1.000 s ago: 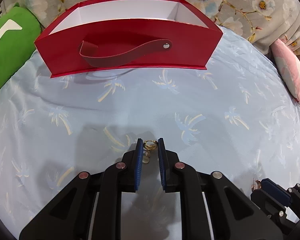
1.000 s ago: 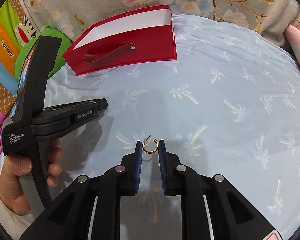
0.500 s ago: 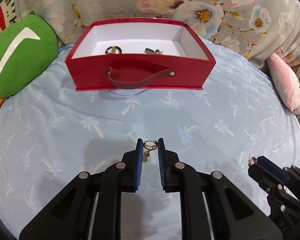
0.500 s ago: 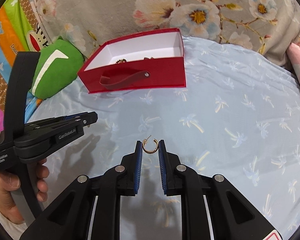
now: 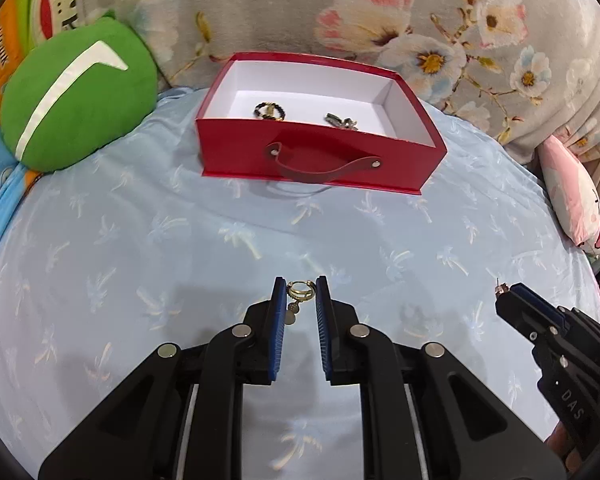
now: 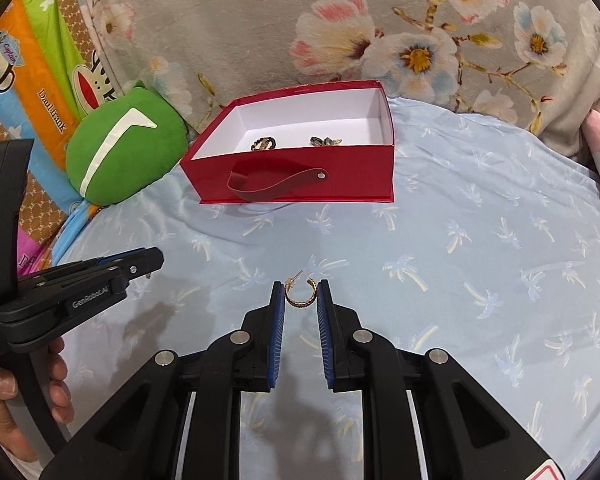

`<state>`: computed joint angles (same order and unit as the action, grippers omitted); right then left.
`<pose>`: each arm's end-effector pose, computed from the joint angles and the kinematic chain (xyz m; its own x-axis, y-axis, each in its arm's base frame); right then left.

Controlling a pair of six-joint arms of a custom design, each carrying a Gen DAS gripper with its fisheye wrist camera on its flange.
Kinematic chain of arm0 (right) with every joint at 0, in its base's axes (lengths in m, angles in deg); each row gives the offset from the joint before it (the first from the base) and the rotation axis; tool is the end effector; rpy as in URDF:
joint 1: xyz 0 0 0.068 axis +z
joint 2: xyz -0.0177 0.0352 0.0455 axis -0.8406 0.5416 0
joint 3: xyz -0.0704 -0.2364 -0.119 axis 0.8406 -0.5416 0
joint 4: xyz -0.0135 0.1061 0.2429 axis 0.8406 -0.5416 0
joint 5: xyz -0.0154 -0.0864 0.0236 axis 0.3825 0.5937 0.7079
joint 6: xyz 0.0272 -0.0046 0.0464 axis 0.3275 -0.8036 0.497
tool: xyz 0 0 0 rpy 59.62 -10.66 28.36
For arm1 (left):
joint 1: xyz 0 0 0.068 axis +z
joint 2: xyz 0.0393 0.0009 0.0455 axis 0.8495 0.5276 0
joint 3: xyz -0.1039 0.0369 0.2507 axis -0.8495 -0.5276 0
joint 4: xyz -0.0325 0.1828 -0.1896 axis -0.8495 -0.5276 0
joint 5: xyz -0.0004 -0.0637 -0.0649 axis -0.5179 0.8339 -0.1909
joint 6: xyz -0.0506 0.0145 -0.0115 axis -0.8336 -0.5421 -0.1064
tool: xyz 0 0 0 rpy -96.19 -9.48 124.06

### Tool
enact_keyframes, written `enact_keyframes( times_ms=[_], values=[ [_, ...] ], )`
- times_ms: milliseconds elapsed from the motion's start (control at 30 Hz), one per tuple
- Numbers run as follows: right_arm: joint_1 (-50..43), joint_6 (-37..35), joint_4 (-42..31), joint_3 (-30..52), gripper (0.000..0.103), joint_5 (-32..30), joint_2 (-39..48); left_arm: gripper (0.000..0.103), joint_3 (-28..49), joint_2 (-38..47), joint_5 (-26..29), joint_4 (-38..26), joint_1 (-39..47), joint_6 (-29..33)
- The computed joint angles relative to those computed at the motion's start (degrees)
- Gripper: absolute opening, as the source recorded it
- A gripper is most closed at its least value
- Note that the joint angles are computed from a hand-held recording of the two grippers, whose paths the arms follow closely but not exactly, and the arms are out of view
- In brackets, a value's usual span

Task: Organize jewelry
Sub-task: 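Carry the dangle earring in the left tool and hoop earring in the right tool into the red box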

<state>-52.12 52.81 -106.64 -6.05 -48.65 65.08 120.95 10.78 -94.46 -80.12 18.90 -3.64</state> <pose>0.1483 0.0153 0.2049 -0.6882 0.1205 -0.7155 -0.0069 0.9850 0.1725 0.2296 -0.1792 0.1973 -0.7490 0.0910 -0.6563 0.2413 0.9600 -0.1423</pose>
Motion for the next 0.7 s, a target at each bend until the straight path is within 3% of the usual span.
enact_keyframes(
  times_ms=[400, 700],
  values=[
    [5.12, 3.25, -4.98, 0.91, 0.015, 3.32, -5.01, 0.014, -7.31, -12.31, 0.38, -4.02, 3.32, -0.9],
    [6.58, 3.14, -4.43, 4.4, 0.015, 5.05, -3.3, 0.014, -5.59, -16.86, 0.35, -6.41, 4.13, 0.18]
  ],
)
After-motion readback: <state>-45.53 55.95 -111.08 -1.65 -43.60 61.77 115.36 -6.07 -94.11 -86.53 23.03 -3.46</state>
